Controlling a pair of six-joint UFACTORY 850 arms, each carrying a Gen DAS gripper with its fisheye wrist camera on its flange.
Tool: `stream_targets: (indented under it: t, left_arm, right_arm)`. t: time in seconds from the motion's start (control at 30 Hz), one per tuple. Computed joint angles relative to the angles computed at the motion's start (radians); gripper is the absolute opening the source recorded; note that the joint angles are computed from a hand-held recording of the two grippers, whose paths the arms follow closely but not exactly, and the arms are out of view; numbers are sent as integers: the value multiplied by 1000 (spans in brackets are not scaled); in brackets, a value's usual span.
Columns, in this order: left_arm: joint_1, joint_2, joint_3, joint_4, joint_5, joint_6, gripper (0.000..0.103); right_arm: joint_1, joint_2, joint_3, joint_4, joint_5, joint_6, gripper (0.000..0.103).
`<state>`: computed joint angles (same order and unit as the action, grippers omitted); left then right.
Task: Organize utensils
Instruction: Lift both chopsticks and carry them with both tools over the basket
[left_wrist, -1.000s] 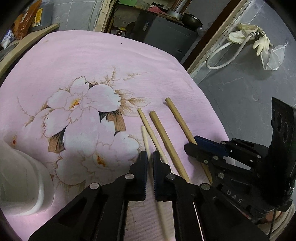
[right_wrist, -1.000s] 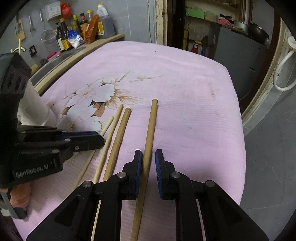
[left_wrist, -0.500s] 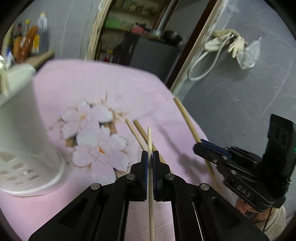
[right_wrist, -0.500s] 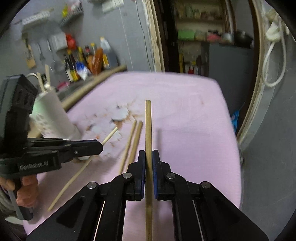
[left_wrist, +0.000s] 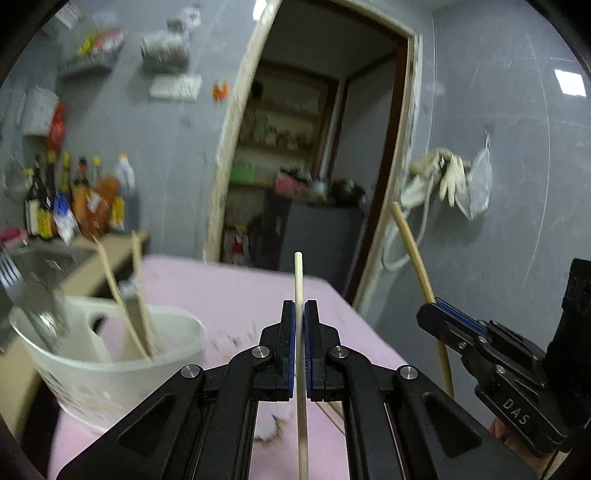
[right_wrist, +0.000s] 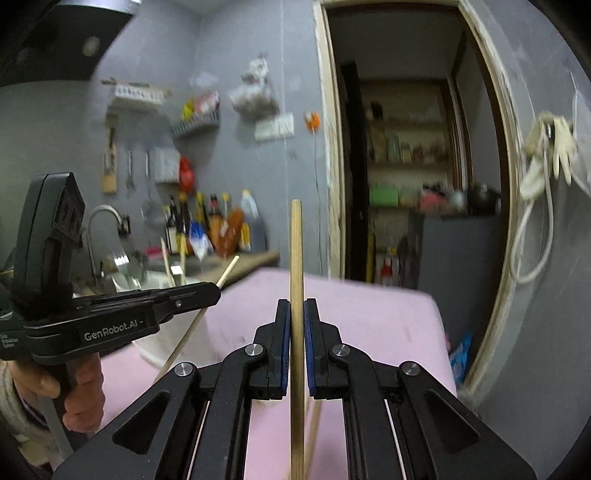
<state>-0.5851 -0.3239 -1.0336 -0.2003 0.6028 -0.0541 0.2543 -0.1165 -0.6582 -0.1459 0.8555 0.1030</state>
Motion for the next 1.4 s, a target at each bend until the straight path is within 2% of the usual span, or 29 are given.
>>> stream_targets:
  t: [0.13,0.3,0.4,0.6,0.73,0.83,1.07,1.2,1.4]
  left_arm:
    - [12,48,43,-55,84,66,2]
    - [64,96,71,-29,145,25,2]
    - [111,119,86,16,180,-42,2]
    - [177,155,104,-5,224,-39,2]
    - [215,158,111,-38,270,-23,2]
    - [258,146,113,-13,301,-94,2]
    - [333,101,106,6,350,-243,2]
    - [341,85,106,-26,370,-262,2]
    - [317,66,103,-111,421,-204,2]
  right_arm:
    - [13,12,0,-14,87,24,5]
    - [41,-15,-63,-58,156,87,5]
    - [71,-48,-111,-57,204,103,5]
    - [133,-131,-207,-18,321,96,5]
    - [149,-189,-265,-12,375,119,5]
    - [154,-230,-303,-8,409,159,5]
    - [164,-306,-376,34,420,186,5]
    - [164,-325,-381,54,425,168,5]
    - [165,-348,-388,83,450,167,5]
